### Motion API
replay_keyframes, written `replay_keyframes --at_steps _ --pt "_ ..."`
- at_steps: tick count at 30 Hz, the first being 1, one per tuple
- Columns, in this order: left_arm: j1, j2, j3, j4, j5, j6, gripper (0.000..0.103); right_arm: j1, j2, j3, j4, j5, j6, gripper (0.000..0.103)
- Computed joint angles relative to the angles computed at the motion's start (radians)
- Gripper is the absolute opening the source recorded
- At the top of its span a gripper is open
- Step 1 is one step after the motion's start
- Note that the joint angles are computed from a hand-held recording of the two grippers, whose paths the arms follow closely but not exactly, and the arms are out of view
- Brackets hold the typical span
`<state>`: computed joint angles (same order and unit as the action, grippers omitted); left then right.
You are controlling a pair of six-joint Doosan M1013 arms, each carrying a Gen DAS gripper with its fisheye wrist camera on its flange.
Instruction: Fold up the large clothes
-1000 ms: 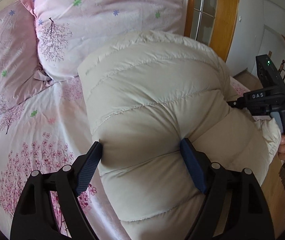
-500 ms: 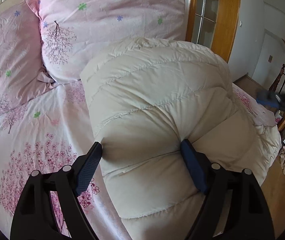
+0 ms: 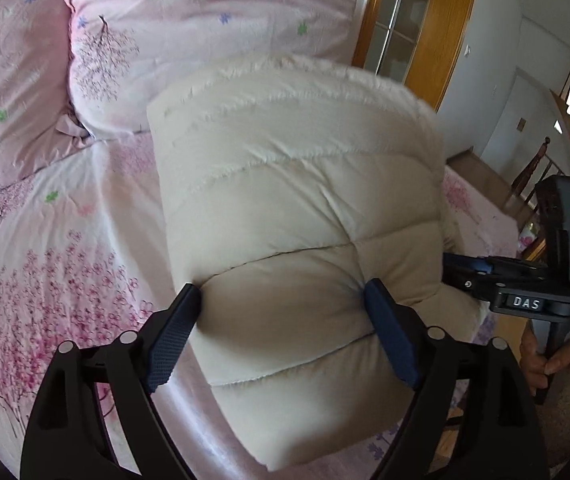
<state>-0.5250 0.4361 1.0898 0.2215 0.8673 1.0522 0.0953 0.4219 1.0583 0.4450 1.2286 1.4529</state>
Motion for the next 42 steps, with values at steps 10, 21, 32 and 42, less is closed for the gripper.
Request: replay_keyframes --at_steps 10,21,32,42 --pt "0.014 -0.007 0.004 -0.039 -0.011 0.010 0.090 -0.007 0.027 -0.066 0.016 0.072 0.045 0.052" --pt "0.090 0.027 -0.062 -0.116 -0.019 -0.043 0.090 -0.087 0.198 -0.359 0.150 0.089 0.290 0.079" --pt "0.080 0.069 -0.127 -0.032 0.026 -0.057 0.096 -0.061 0.248 -0.443 0.035 0.106 0.308 0.009" --pt "0.058 0.122 -0.211 -0.005 0.059 -0.007 0.097 -0.031 0.332 -0.555 -0.240 0.288 0.374 0.015"
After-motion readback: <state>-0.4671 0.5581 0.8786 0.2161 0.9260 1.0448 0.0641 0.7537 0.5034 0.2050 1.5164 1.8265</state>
